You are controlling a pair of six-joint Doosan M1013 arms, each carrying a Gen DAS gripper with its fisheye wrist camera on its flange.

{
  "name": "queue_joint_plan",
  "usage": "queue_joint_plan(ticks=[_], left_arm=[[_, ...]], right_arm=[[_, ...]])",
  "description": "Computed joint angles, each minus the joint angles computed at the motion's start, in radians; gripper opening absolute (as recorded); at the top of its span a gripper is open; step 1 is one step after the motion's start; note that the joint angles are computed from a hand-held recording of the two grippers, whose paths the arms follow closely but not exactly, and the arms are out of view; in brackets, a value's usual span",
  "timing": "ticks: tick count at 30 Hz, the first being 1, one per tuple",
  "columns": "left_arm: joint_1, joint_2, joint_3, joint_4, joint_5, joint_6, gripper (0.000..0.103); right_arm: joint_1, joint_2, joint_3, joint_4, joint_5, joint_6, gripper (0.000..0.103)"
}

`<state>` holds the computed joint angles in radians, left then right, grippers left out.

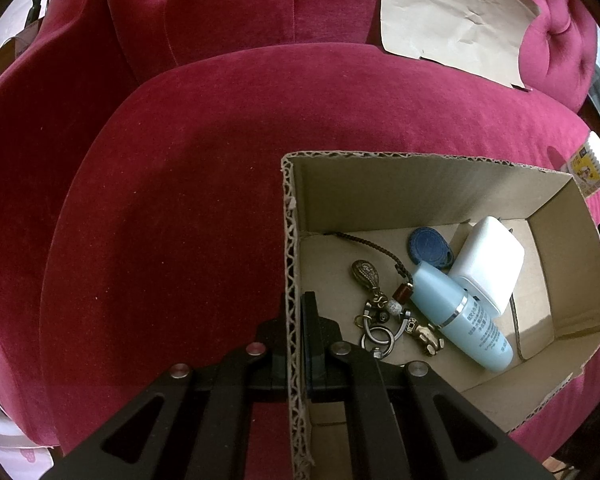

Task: Organize rigid objects
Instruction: 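Move the right gripper away from the box toward the small white plug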

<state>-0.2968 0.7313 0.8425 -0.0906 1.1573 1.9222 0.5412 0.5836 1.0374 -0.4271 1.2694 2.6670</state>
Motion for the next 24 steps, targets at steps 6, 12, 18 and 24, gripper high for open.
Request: queue_joint_plan(ticks=[6,12,18,24], left_arm=[[0.000,0.000,0.000,0.000,0.001,0.000,0.003],[0.000,0.000,-0.001,0.000,0.002,0.001,0.003],[0.000,-0.001,0.001,0.000,0.000,0.001,0.003],[0.000,-0.002,0.002,0.001,-0.001,0.003,0.003]], right_arm=[[-0.008,0.014,0.003,-0.004,0.009,0.006,0.103],[-0.018,0.026,-0.003,0.000,0.007,-0.005,0.099],[-0.024,0.040,-0.015,0.015,0.005,-0.021,0.086],[-0.031,0.048,-0.023,0.039,-0.002,-0.039,0.063]])
